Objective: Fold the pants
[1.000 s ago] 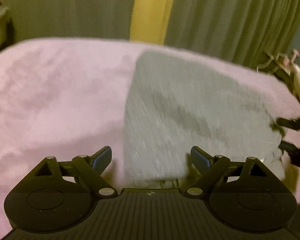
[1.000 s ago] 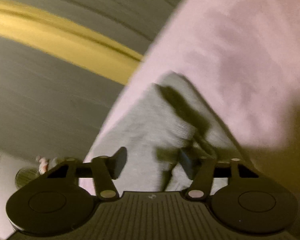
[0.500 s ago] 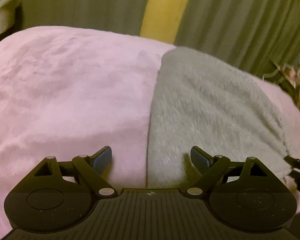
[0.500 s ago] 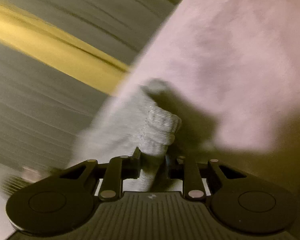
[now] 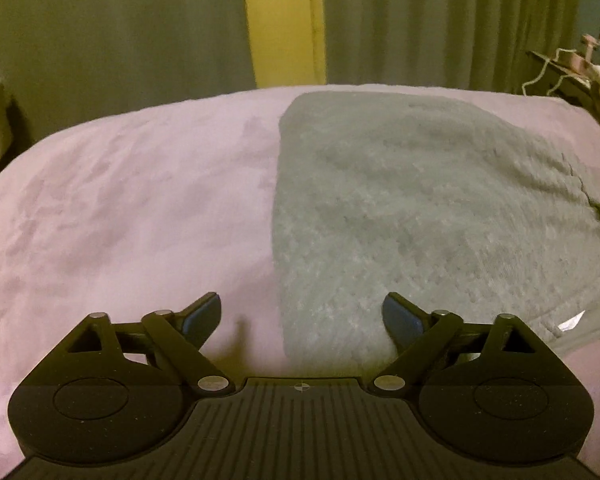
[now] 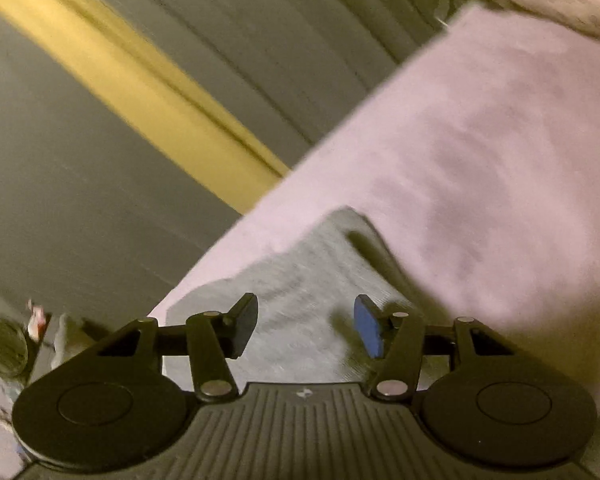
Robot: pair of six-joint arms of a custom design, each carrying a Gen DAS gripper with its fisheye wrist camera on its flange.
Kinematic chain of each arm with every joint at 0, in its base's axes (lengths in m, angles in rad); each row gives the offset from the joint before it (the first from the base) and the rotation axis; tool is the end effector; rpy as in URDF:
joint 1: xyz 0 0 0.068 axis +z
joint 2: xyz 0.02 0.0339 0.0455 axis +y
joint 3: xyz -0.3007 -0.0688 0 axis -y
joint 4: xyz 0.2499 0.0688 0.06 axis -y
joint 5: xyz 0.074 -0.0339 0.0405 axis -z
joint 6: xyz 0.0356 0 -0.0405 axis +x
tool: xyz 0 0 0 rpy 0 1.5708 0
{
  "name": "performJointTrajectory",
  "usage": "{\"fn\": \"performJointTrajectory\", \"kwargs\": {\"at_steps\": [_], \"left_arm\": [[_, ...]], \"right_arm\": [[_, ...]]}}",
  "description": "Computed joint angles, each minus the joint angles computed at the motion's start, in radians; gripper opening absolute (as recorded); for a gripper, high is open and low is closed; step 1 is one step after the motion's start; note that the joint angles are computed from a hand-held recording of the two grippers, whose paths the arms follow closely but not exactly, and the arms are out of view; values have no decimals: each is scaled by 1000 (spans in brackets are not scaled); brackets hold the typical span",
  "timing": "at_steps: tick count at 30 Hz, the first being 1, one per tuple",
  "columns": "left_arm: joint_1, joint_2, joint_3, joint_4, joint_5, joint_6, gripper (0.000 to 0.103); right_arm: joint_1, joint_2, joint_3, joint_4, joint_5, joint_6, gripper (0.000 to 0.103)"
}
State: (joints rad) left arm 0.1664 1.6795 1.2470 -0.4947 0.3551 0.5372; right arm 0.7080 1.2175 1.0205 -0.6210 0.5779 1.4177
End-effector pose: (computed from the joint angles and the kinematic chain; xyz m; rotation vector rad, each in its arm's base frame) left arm 0.3660 0.0489 0.2763 0.5881 2.3506 -0.1296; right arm 0.1978 0.1437 0.3298 1.0306 2.0198 0.4521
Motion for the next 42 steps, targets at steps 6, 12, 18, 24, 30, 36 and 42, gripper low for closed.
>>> {"fn": "performJointTrajectory", "kwargs": {"at_steps": [6, 12, 18, 24, 30, 36, 42], "left_arm": [[26, 67, 44, -15, -64, -20, 96], [49, 220, 278, -217, 102, 27, 96], [17, 423, 530, -411, 205, 55, 103], [-12, 657, 861, -619, 308, 56, 103], [-34, 746, 1043, -731, 384, -30, 63], [-55, 545, 766, -495, 321, -84, 29], [-88, 444, 675, -314, 303, -156, 28]], "right_arm": [[-106, 69, -83, 88, -138, -190, 54], [-240, -80, -179, 133, -297, -295, 99], [-578, 63, -290, 340, -823, -443, 100], [-653, 193, -351, 624, -997, -432, 100], [-660, 268, -248, 524, -1003, -468, 66], [-550, 190, -194, 440, -828, -477, 51], [-532, 154, -146, 453, -789, -497, 49]]}}
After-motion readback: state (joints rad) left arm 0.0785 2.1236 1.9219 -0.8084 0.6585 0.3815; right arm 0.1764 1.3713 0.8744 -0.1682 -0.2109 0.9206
